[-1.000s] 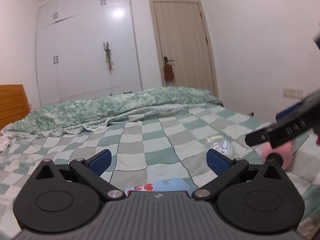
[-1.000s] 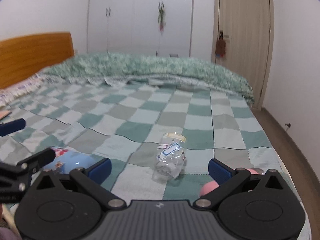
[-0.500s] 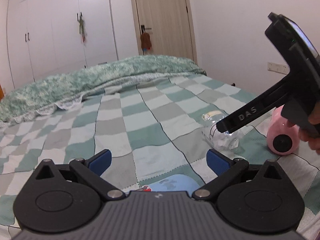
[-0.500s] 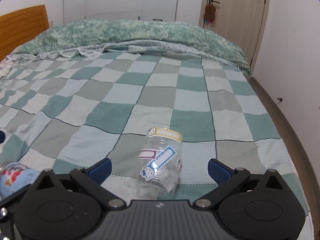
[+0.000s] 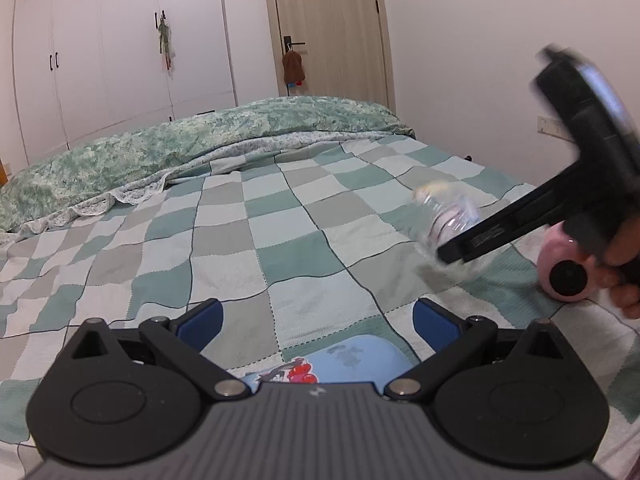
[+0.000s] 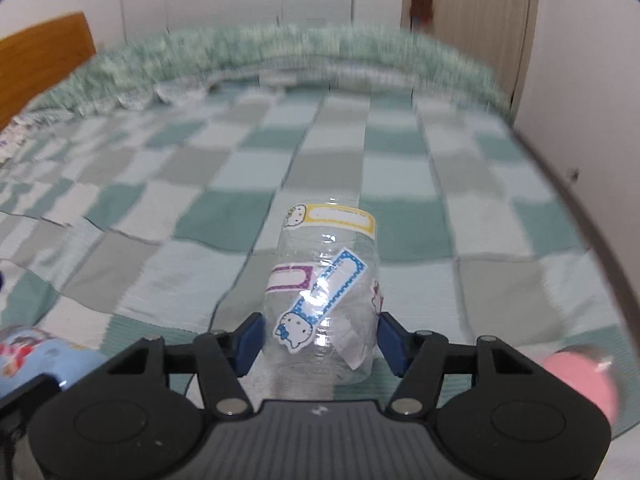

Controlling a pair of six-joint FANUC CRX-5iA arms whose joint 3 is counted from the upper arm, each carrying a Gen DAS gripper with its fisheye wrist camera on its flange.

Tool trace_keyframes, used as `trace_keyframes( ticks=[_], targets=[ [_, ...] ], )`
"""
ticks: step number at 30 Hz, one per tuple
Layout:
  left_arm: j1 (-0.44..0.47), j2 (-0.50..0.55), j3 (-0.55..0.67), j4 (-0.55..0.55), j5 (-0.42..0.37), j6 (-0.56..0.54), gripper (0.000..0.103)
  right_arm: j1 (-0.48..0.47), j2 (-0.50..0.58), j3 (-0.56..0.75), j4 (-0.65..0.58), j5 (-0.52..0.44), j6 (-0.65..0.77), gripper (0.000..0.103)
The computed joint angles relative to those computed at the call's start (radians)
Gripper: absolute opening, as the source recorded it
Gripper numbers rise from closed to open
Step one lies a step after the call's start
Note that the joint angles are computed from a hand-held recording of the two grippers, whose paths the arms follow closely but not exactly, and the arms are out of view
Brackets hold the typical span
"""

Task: Flip cup upright
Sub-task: 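Move the right tool to the clear sticker cup and close on it, then lift the clear cup with the right tool and release it near the left tool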

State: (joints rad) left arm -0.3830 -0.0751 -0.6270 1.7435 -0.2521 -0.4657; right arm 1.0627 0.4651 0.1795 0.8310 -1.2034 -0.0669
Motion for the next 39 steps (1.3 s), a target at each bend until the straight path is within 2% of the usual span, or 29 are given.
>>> trace_keyframes(
  ticks=[6, 13, 22, 27, 33, 35, 36, 37, 39],
  targets=[
    [-0.007, -0.078, -0.049, 0.019, -0.002, -0.001, 0.103, 0.102, -0.104, -0.109, 0.087, -0.029, -0.078, 0.060],
    [0.029, -0.203, -0.141, -0.055, -0.031, 0.074, 0.103, 0.213, -0.166, -0.167, 0.037, -0.019, -0.115, 0.060],
    [0.164, -0.345, -0.253, -0.244, -0.114, 0.245, 0.103, 0.270, -0.134, -0.147, -0.040, 0.047, -0.168, 0.060],
    [0.222, -0.391, -0.291, -0.297, -0.150, 0.294, 0.103, 0.257, -0.090, -0.110, -0.125, 0.056, -0.165, 0.061],
    [0.253, -0.424, -0.315, -0.329, -0.171, 0.330, 0.103, 0.267, -0.057, -0.076, -0.122, 0.016, -0.151, 0.062],
    [0.252, -0.434, -0.320, -0.332, -0.168, 0.340, 0.103, 0.269, -0.056, -0.065, -0.139, 0.006, -0.137, 0.075],
    [0.252, -0.440, -0.323, -0.335, -0.167, 0.346, 0.103, 0.276, -0.060, -0.079, -0.119, 0.002, -0.155, 0.094],
    [0.251, -0.446, -0.325, -0.338, -0.167, 0.350, 0.103, 0.287, -0.077, -0.115, -0.079, 0.015, -0.193, 0.102],
    [0.256, -0.458, -0.327, -0.364, -0.170, 0.373, 0.103, 0.306, -0.118, -0.188, -0.004, 0.037, -0.279, 0.102]
  ],
)
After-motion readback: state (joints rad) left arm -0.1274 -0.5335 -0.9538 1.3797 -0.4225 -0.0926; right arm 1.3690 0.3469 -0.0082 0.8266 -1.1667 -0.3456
